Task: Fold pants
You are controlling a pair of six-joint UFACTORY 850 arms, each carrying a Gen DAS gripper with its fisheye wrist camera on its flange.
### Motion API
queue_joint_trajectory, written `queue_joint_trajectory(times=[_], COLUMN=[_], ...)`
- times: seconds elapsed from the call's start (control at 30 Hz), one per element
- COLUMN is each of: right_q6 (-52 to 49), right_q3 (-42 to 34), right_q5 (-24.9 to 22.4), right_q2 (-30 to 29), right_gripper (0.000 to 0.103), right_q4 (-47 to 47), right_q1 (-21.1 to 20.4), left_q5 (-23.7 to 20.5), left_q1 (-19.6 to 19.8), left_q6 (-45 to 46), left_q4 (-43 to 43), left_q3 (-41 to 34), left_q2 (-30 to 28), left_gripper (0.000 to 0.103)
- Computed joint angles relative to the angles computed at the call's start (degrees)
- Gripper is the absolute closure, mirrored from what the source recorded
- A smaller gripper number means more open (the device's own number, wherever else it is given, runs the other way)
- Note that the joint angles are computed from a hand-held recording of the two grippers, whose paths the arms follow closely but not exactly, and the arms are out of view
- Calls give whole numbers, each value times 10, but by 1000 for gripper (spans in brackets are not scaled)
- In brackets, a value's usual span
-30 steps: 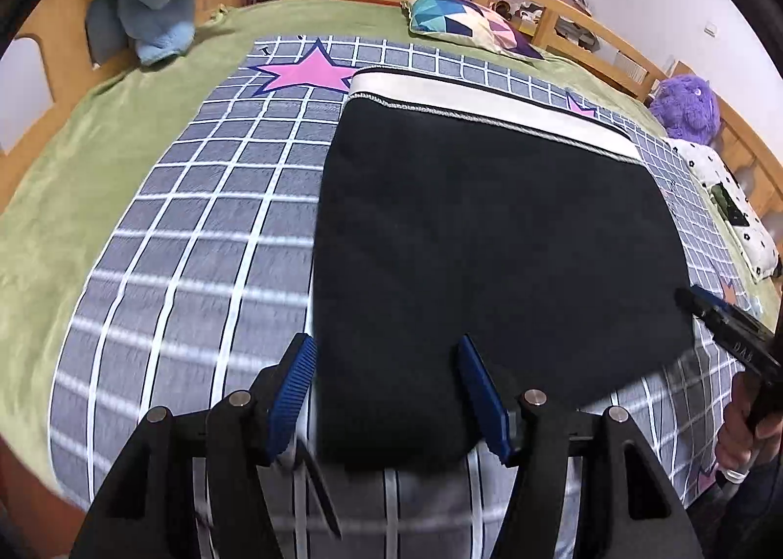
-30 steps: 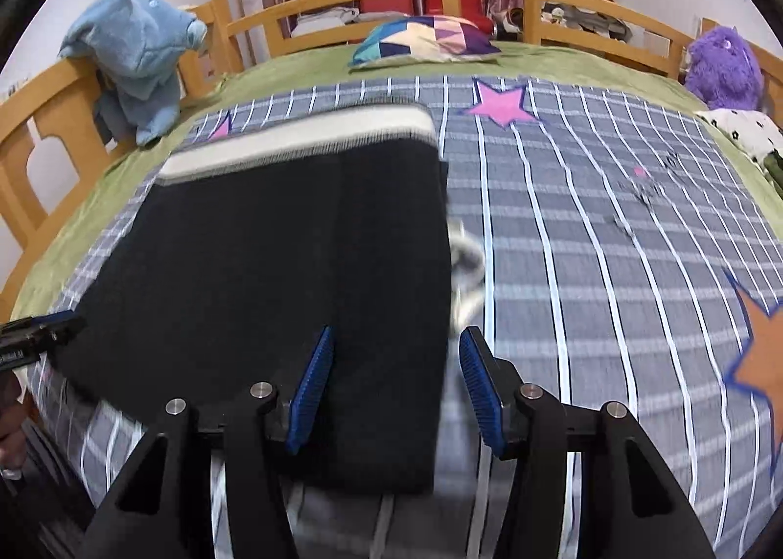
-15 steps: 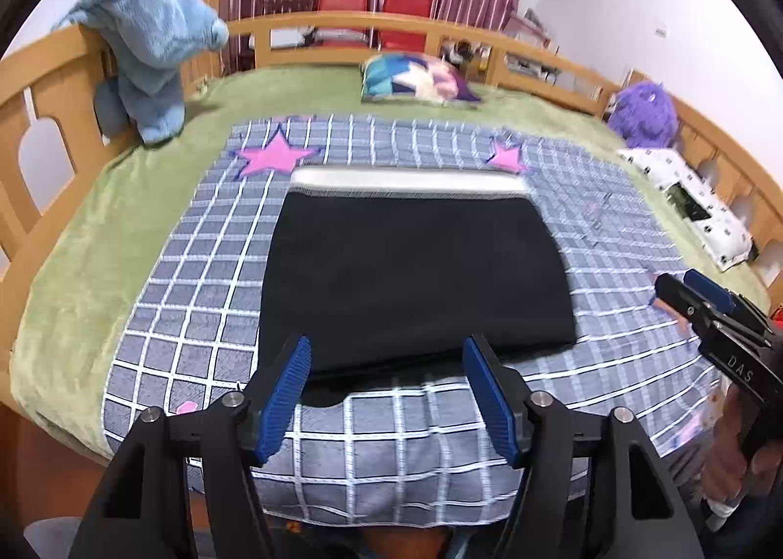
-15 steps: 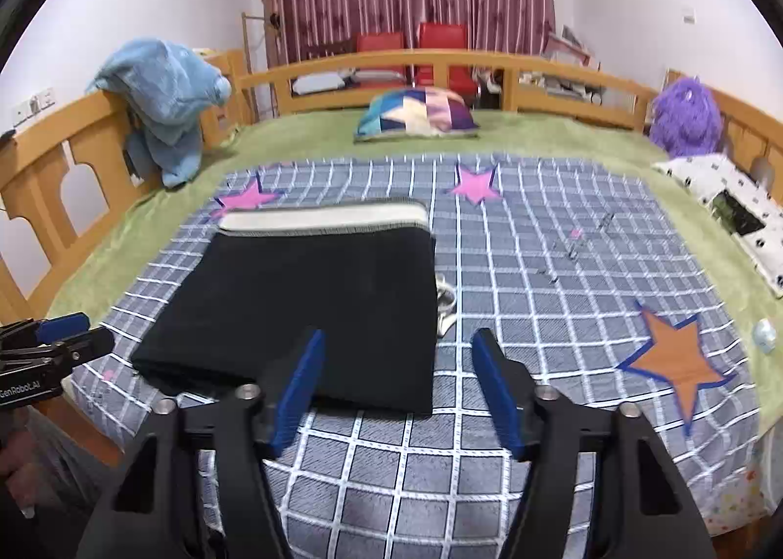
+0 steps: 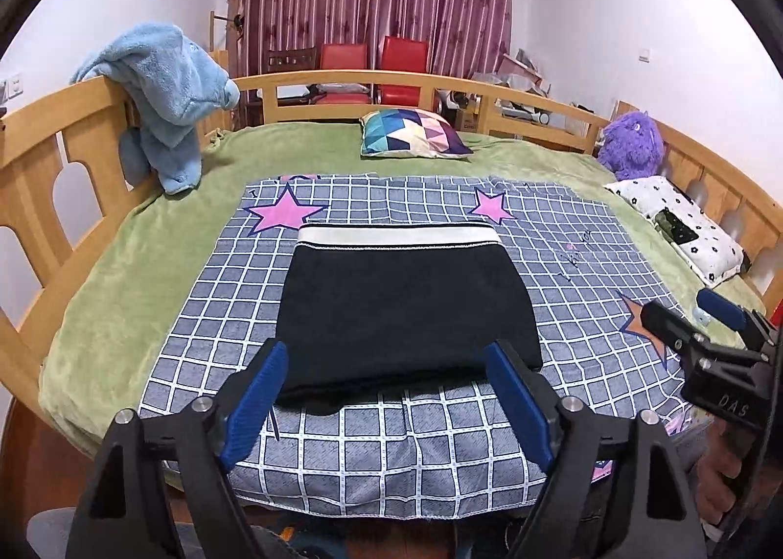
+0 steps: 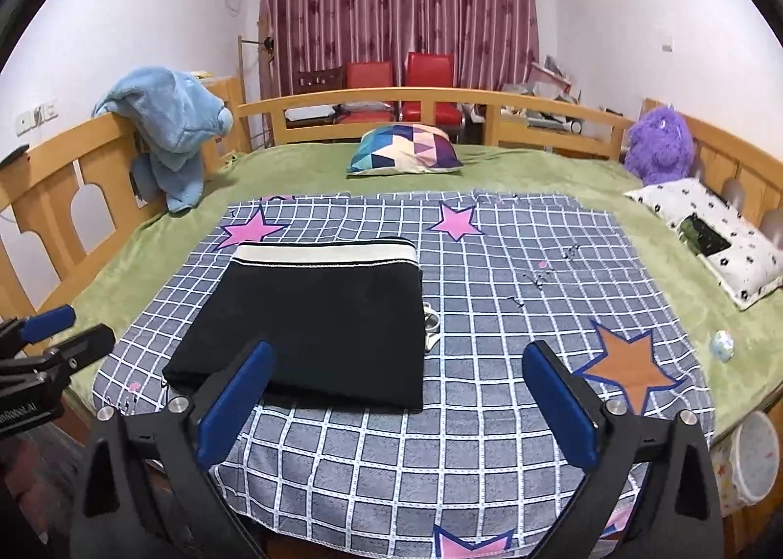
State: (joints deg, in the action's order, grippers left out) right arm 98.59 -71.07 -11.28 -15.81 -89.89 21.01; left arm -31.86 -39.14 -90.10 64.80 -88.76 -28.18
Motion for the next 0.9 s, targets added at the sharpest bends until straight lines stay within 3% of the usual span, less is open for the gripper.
queue_joint_trajectory(times=[0.17, 0.9], right_q6=[-67, -74], right_q3=[-3, -7], right_q5=[-7, -8], right_q2=[-3, -10], right_gripper=[1, 1], right_q4=[76, 91], right_q1=[1, 1], left_q5=[2, 8], left_q1=[0, -2], left_q6=[-7, -17], left_q4=[2, 12], left_q3=[6, 8], left_q2=[7, 6], left_gripper=[19, 19])
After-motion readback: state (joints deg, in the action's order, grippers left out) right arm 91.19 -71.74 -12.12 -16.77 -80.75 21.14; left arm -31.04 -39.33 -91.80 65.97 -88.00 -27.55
